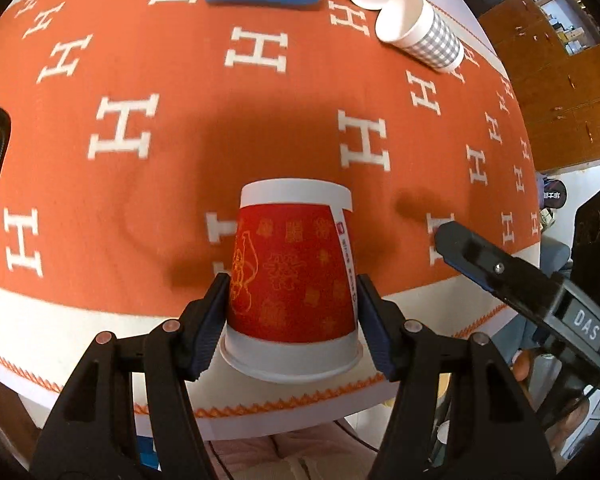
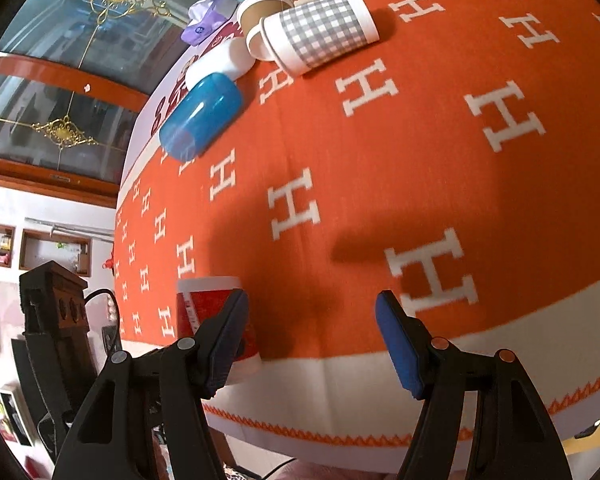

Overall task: Flip cup upside down
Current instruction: 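Lift the red cup with the left tool and carry it toward the table edge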

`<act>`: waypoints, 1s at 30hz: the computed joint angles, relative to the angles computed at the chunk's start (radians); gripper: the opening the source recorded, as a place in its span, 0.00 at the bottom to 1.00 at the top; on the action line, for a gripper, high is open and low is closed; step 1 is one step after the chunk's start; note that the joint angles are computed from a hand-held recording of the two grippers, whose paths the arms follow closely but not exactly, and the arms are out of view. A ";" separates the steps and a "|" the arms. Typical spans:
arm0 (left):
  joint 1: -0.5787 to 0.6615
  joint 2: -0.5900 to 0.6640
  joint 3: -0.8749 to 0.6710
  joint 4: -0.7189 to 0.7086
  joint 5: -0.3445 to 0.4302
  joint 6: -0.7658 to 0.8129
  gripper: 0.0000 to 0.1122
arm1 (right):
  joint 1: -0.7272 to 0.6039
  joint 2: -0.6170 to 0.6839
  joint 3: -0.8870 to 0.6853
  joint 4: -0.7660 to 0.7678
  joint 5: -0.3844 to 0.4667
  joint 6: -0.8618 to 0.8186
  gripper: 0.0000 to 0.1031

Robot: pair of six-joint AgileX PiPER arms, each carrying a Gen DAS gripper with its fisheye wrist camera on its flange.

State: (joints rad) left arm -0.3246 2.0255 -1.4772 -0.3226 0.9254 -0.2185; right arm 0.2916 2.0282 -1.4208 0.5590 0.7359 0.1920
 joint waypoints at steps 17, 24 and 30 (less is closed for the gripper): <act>-0.039 0.034 -0.069 0.105 0.075 -0.124 0.73 | -0.013 -0.080 0.060 0.032 0.013 -0.058 0.66; -0.057 -0.009 -0.062 0.119 0.098 -0.105 0.73 | -0.011 -0.099 0.060 0.042 0.026 -0.064 0.66; -0.066 -0.067 -0.051 0.140 0.127 -0.107 0.73 | -0.005 -0.121 0.053 0.040 0.050 -0.065 0.66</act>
